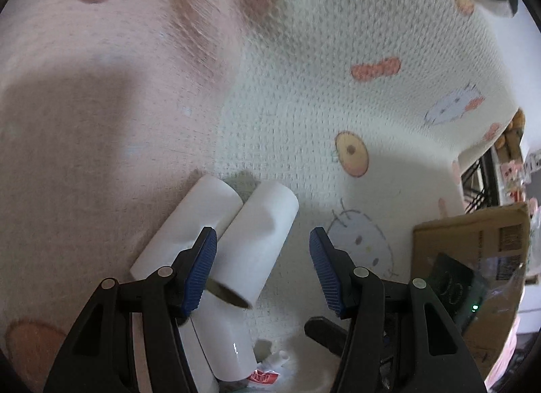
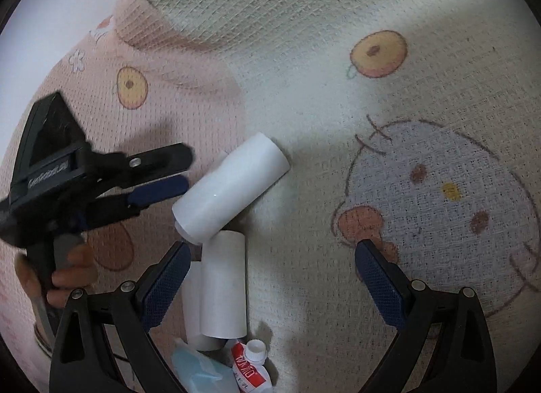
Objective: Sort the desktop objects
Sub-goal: 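Lower the left gripper around another white tube and close it, then lift the gripped tube off the blanket with the left gripper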
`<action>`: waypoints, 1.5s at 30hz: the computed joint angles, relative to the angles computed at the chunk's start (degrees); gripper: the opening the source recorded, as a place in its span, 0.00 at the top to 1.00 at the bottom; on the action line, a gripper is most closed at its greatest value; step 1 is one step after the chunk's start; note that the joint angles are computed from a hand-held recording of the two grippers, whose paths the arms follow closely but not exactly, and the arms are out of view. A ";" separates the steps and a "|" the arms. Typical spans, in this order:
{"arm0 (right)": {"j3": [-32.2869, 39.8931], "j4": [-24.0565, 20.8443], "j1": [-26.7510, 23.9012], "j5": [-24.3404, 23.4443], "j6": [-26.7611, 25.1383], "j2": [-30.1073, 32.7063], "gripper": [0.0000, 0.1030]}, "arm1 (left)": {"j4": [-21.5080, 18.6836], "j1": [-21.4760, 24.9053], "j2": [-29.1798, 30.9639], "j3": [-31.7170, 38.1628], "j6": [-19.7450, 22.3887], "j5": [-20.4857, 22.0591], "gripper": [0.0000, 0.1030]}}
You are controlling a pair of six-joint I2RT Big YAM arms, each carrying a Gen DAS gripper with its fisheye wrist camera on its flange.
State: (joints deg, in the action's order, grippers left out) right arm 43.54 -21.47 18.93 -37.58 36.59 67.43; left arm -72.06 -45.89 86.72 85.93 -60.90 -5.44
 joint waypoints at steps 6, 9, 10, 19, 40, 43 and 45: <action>0.96 3.37 -0.52 -5.05 5.55 2.77 0.06 | -6.95 0.18 5.24 4.66 3.31 1.12 0.41; 2.27 3.36 -0.04 -4.58 2.61 4.03 0.06 | -8.68 0.21 6.35 5.63 3.59 3.40 0.41; 2.35 3.79 0.07 -4.58 2.23 4.34 0.06 | -9.08 0.49 6.74 5.70 3.06 5.01 0.41; 1.90 2.47 2.31 -1.36 -5.32 3.70 0.14 | -6.66 0.23 7.11 4.35 1.99 10.07 0.53; -0.33 -2.48 -1.45 -8.04 -3.71 2.15 0.41 | -4.40 -4.63 10.15 6.53 4.34 15.13 0.57; -0.49 -3.00 -1.84 -8.09 -4.74 2.36 0.51 | -4.34 -4.73 9.86 6.37 4.12 16.19 0.57; -0.46 -3.31 -1.84 -7.37 -5.30 2.58 0.60 | -3.62 -4.60 9.20 5.81 3.86 16.94 0.57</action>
